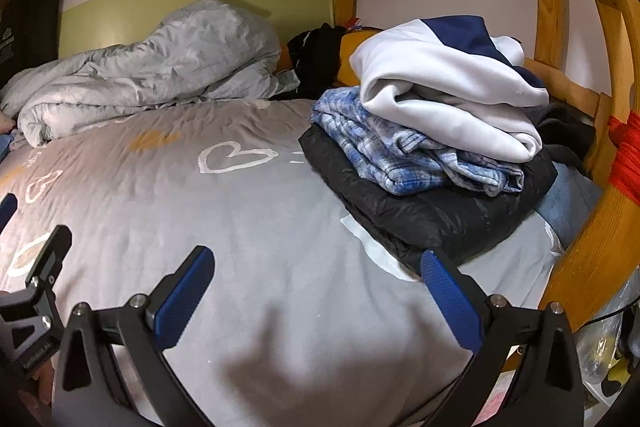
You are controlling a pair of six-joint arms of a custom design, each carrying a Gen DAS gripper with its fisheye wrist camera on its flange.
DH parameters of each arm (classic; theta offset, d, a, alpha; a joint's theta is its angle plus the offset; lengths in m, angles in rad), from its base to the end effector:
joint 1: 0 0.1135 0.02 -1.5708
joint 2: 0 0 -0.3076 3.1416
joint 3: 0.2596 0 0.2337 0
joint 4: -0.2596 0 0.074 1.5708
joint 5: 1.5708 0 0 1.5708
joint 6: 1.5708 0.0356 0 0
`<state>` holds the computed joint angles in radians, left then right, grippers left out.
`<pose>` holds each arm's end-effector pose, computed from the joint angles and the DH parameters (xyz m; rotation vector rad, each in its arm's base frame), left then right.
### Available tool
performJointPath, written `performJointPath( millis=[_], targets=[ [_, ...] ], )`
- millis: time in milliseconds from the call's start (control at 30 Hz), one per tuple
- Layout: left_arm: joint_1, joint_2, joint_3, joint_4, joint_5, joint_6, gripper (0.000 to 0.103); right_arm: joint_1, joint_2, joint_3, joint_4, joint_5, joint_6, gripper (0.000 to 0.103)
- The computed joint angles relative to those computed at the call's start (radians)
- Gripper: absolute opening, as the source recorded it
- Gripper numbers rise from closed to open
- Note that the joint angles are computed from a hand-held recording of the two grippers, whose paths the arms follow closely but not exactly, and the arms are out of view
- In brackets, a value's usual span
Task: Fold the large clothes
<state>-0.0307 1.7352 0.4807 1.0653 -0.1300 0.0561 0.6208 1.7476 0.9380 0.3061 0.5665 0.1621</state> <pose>0.3050 -0.0047 0.2004 -0.0182 1.7602 0.1328 0.3076 0.1965 0.2440 -0.1175 1.9876 -0.0856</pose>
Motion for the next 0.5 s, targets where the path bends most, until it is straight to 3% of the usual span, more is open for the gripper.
performJointPath(
  millis=[500],
  targets=[
    [0.013, -0.008, 0.009, -0.04, 0.005, -0.019, 0.103, 0.006, 0.01, 0.009, -0.001, 0.008, 0.0, 0.103]
  ],
)
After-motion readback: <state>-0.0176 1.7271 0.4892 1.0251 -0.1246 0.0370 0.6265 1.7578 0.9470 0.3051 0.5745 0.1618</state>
